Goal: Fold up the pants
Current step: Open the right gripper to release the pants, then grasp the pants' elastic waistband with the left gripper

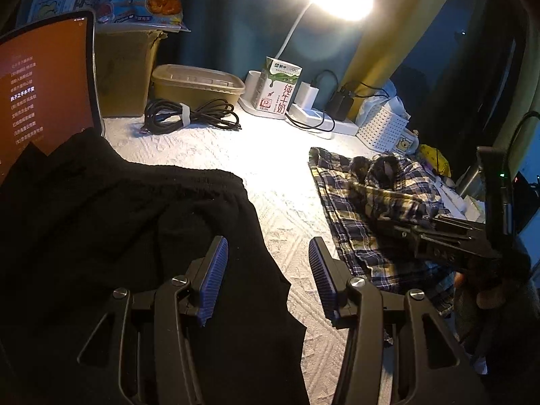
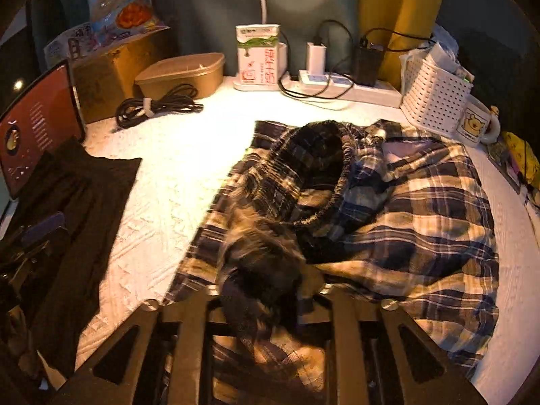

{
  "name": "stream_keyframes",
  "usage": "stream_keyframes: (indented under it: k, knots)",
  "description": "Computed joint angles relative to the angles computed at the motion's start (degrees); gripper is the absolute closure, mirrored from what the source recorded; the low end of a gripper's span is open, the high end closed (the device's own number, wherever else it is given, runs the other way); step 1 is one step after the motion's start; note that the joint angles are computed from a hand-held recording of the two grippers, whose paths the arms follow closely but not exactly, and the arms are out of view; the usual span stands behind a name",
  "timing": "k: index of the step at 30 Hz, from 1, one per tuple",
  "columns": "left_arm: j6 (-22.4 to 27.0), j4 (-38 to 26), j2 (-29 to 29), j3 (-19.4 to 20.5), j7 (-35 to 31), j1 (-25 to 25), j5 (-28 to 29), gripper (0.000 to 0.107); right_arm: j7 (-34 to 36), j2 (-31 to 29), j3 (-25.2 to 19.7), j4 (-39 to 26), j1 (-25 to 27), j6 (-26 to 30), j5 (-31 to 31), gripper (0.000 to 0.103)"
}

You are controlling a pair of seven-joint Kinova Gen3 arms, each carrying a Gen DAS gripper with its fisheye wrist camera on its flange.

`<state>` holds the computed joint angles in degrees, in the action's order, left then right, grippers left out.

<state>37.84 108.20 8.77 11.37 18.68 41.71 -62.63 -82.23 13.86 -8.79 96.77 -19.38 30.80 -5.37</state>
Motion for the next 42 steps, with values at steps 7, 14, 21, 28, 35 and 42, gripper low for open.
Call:
stream_keyframes:
  k: [7, 14, 21, 28, 35, 42]
  knots:
    - [3.52, -4.32, 1.87, 0.46, -4.59, 1.45, 2.52, 0.058, 16.31, -2.21, -6.57, 2.60, 6.77, -0.27, -12.94, 0.038]
    - [7.58, -11.39, 5.45, -0.47, -11.74, 4.26, 5.82, 0.058, 32.62, -5.18, -7.35, 4.75, 14.62, 1.19, -28.05, 0.038]
    - [6.82, -21.78, 11.16, -6.53, -24.20, 8.92, 11.72, 0.058, 43.26, -6.39, 0.98, 5.06, 16.93, 3.55, -38.24, 0.038]
    - [6.26, -33.49, 18.44, -0.65, -40.51, 2.37, 16.34, 0.058, 46.40, -3.40, 3.93, 2.83, 22.57, 4.20, -42.29, 0.038]
    - [9.96, -45.97, 25.66, 3.87, -56.36, -3.29, 23.82, 0.061, 44.74, 2.32, 3.22, -2.52, 27.23, 5.43, -41.21, 0.038]
    - [12.07, -50.85, 28.58, -3.79, -64.85, -1.25, 33.56, 0.101, 42.78, 8.26, 0.53, -9.47, 29.08, 7.26, -38.23, 0.045]
